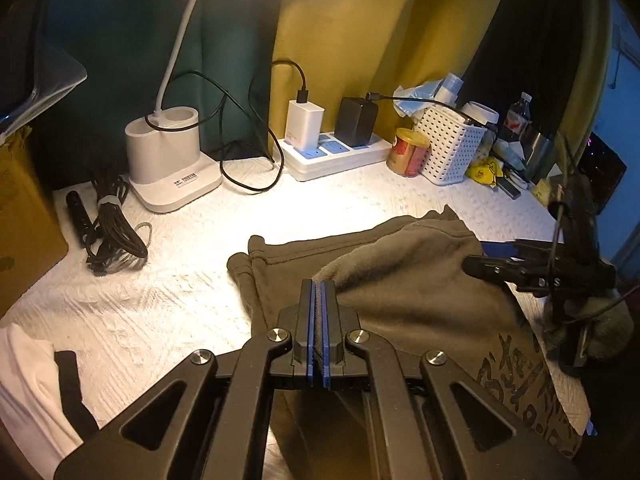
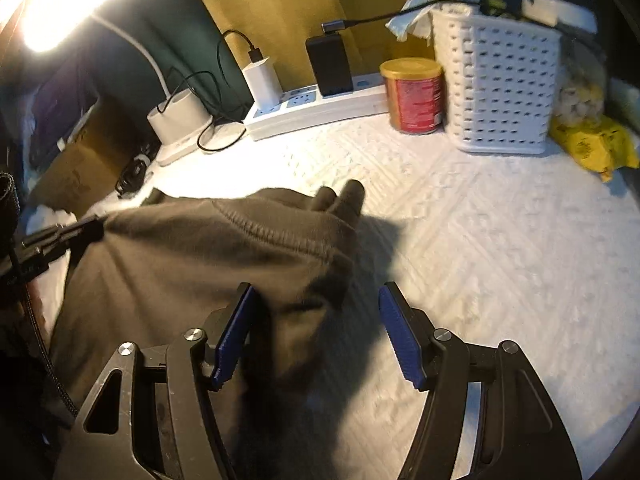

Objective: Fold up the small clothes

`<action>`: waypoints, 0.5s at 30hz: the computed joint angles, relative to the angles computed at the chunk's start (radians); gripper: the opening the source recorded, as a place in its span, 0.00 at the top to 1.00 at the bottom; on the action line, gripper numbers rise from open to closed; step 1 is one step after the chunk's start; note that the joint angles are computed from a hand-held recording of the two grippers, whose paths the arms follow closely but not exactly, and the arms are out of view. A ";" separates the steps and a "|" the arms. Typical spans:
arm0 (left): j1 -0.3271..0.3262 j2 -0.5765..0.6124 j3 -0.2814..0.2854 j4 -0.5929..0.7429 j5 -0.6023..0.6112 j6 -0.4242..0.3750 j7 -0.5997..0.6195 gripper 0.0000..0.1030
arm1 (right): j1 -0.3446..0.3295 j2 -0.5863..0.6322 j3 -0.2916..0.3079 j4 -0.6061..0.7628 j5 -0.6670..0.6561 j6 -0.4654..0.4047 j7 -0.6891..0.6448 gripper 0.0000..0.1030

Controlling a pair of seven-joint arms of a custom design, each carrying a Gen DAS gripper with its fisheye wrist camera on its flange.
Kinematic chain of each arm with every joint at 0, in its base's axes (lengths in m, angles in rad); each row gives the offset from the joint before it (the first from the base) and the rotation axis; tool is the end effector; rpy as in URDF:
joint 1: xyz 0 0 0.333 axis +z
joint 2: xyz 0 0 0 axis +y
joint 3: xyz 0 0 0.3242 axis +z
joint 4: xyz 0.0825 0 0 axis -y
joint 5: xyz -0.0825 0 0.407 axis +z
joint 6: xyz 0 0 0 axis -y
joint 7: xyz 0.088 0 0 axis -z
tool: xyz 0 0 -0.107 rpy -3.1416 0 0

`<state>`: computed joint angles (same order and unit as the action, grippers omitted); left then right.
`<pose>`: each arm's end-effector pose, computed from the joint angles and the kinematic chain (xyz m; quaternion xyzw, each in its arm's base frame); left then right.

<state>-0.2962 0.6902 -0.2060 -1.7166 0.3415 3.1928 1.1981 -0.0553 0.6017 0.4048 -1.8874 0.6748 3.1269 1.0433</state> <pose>0.6462 -0.3599 0.2791 -0.5173 0.7609 -0.3657 0.1406 0.6696 0.1573 0.2515 -0.6823 0.6423 -0.0861 0.3384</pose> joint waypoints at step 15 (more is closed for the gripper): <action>0.034 0.057 -0.028 0.054 -0.022 -0.073 0.030 0.99 | -0.073 0.124 0.105 0.184 0.100 -0.035 -0.204 0.75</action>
<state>-0.2618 0.7476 -0.2337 -1.6630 0.3194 3.1197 1.2277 -0.1279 0.7254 0.5094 -1.7036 0.7752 3.0920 0.8391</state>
